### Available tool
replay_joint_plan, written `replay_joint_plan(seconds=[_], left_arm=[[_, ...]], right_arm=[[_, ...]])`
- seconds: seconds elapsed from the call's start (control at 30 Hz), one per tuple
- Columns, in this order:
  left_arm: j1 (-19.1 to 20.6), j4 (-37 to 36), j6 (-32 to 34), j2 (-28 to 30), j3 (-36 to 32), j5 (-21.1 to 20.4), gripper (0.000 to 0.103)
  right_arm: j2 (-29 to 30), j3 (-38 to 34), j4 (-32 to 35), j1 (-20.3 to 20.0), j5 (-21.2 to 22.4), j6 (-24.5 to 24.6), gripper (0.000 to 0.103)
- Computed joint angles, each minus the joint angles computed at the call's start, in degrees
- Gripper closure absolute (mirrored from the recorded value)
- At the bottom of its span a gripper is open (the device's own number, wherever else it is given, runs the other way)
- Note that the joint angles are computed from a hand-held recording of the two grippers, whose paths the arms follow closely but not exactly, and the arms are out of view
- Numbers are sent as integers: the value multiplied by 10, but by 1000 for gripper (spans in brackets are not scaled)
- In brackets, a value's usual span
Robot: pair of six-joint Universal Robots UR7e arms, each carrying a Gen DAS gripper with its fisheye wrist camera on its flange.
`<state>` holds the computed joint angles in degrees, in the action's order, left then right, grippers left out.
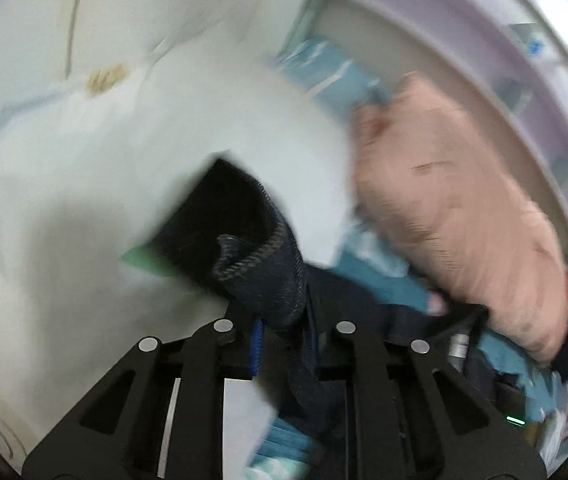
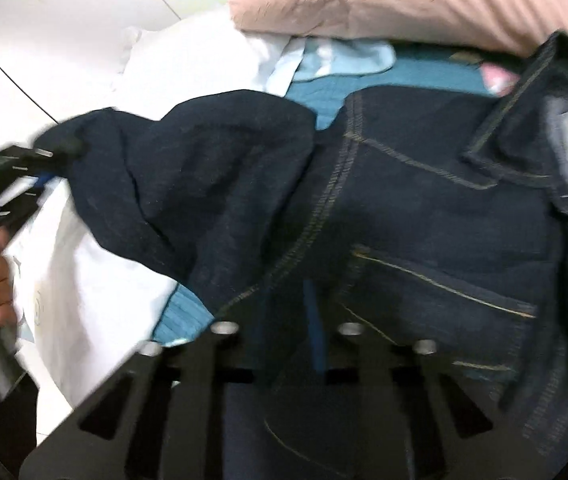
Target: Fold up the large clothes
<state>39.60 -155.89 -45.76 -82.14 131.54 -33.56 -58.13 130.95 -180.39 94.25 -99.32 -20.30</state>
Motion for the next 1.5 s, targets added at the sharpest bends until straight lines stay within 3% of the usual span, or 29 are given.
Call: replay_joint_plan(seconds=[0.13,0.3,0.4,0.5,0.63,0.77,0.87,1.03,1.13,1.27,1.43,1.5], left_arm=[[-51,-51,48,16,-4,-5,87],[-91,-107,99,88,-48,-45,87],[-99,-129,120,146,-78,-67,87],[-93,-159,128,226,-115,-107,87],[-77,-167,127,321,-156,-133,87],[-47,-146,111,403,-193,-180,87],[-36,-105,88,446,-213,-194,87],[-34,-61,67,480,-228,-195,86],[-34,-43,53,478,-235,-195,83],[-45,-49,36,466,-232,-198,69],[-70,-48,44,464,-234,-195,61],[-79,-31,49,466,-239,-194,61]], right_arm=[[46,-24,-2,-1,-26,0,103],[3,-16,46,-52,67,27,102],[-73,26,44,-90,103,2,99],[-178,69,40,-120,79,-43,99],[-327,100,73,-195,63,-109,99],[-448,96,85,-300,45,-158,99],[-489,80,74,-384,57,-153,99],[-509,51,74,-496,94,-90,99],[-498,27,82,-541,120,-42,95],[-471,5,56,-560,119,26,58],[-435,-29,43,-562,112,74,57],[-422,-28,15,-538,81,81,55]])
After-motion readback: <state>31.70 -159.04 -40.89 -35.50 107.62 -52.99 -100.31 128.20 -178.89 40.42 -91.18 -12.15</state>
